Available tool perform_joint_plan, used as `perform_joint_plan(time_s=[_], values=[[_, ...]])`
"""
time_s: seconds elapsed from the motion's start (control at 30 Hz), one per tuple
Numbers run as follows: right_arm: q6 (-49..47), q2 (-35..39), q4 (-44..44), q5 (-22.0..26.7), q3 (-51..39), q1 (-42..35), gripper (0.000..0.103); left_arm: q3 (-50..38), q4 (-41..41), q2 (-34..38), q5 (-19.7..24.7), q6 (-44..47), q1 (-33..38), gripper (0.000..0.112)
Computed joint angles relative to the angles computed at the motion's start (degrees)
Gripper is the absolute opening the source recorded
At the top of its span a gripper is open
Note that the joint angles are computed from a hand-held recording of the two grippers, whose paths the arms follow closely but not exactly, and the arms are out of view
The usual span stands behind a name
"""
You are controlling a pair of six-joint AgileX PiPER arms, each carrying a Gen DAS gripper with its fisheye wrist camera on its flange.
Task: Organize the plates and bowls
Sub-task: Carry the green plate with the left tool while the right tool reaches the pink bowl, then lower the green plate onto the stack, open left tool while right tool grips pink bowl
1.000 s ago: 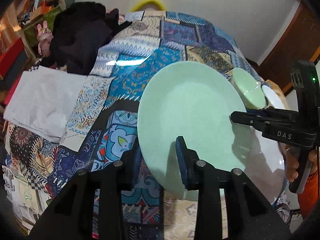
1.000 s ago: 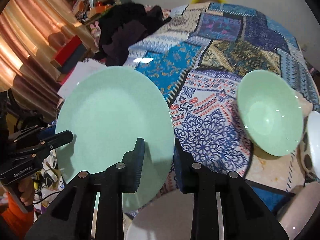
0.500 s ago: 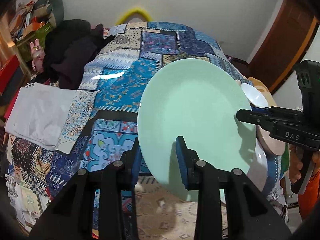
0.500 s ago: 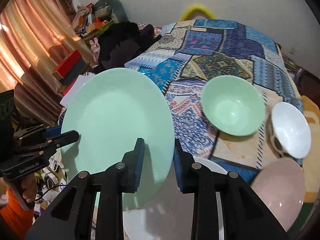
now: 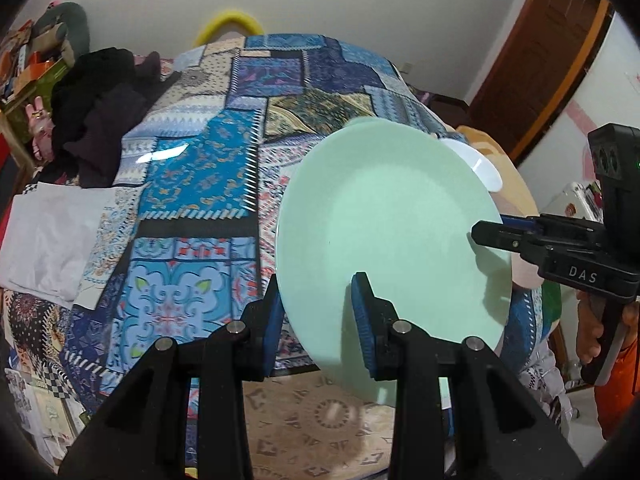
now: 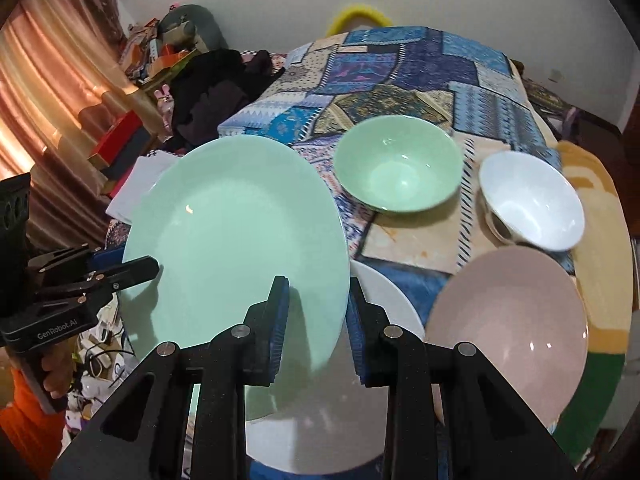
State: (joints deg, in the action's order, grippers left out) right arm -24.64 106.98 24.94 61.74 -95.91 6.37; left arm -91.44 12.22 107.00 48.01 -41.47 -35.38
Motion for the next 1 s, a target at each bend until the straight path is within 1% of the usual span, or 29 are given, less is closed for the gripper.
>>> perform_joint_plan(time_s=[0.33,0.53,0.73,1.0], values=[[-1.0,-2.0,0.4,-1.5,6.3,-2.8,0.025,-3.4,-3.7,4.9,0.8,2.1,-1.6,0.033],[-1.8,-2.3,0.6,-2.2,9.5,-3.9,0.025,-3.7,-6.6,7.5,0.7,3.7,-2.0,0.033],[-2.2,-2.0,0.5,-1.9,11.5,-4.4,0.025,-3.8,-8.3,9.3,0.8,4.5,-2.4,0.033],[-1.9,-1.7,-0.2,-1.7,12.0,-4.7,0.025,-4.3,-9.1,10.9,1.3,5.0,-2.4,0.033]])
